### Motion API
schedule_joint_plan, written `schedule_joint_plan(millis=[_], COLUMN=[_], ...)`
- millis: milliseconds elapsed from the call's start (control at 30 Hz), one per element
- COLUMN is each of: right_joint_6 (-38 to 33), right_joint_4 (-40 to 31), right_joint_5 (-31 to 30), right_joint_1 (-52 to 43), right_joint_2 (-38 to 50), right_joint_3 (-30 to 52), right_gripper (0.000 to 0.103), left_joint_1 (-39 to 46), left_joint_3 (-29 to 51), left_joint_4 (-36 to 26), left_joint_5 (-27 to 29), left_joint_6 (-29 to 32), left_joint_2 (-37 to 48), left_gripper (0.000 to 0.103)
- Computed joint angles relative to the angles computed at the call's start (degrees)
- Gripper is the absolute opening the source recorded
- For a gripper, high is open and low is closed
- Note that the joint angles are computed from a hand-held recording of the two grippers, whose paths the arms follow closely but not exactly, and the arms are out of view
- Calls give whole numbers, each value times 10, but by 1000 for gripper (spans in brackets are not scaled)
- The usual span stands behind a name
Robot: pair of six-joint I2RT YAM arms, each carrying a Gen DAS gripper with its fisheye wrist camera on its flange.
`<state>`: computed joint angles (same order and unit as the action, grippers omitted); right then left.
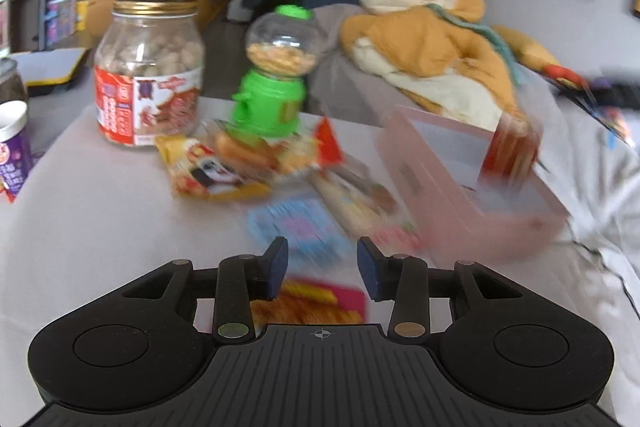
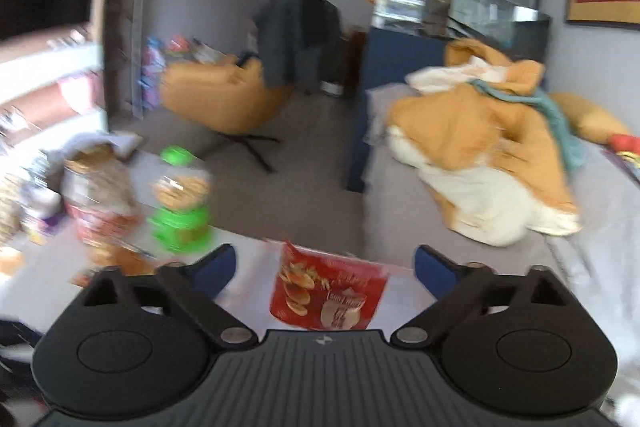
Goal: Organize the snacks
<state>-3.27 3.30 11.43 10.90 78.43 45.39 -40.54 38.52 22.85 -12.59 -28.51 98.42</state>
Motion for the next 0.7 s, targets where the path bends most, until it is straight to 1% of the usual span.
schedule_joint_plan(millis=[33, 67, 100, 167, 200, 233, 267, 300, 333, 367, 433, 467, 533, 567, 633, 700], right_joint_6=[6, 14, 25, 38, 41, 44, 47, 48, 49, 52, 53, 52, 59, 66, 84, 108], right_joint_4=[-4, -10, -13, -5, 6, 17, 27, 39, 53, 65, 87, 91, 88, 92, 102, 113], right_joint_5=[-8, -29, -52, -75, -80, -86, -89, -85, -76, -62, -58, -73, -103, -109, -107, -115], right_joint_1=[-1, -6, -9, -6, 0, 6, 12, 19, 28, 39, 53, 52, 56, 62, 70, 69], right_joint_2=[12, 19, 26, 37, 41, 51, 61, 67, 70, 73, 78, 75, 78, 89, 119, 159], right_joint_3=[-2, -8, -18, -44, -60, -69, -79, -91, -104, -115, -131, -140, -145, -143, -130, -106], right_gripper=[97, 97, 97, 97, 97, 97, 97, 97, 97, 97, 97, 97, 97, 97, 97, 97], left_joint_1=[10, 16, 20, 22, 20, 16, 11, 6, 4, 2, -8, -10, -4, 2, 16, 26], left_joint_3=[29, 55, 83, 132, 156, 177, 186, 196, 207, 222, 235, 236, 226, 217, 179, 141], left_joint_4=[-24, -48, -71, -104, -123, -137, -131, -133, -141, -161, -176, -178, -176, -170, -141, -118], left_joint_5=[-2, -6, -11, -21, -27, -36, -46, -53, -53, -54, -75, -79, -67, -55, -31, -18], left_joint_6=[-6, -8, -7, 2, 6, 16, 27, 35, 40, 44, 69, 78, 89, 95, 107, 108], left_joint_2=[18, 36, 56, 95, 114, 131, 143, 152, 161, 170, 183, 184, 175, 170, 146, 120], left_gripper=[44, 44, 44, 45, 52, 57, 68, 77, 81, 86, 87, 87, 88, 87, 80, 68])
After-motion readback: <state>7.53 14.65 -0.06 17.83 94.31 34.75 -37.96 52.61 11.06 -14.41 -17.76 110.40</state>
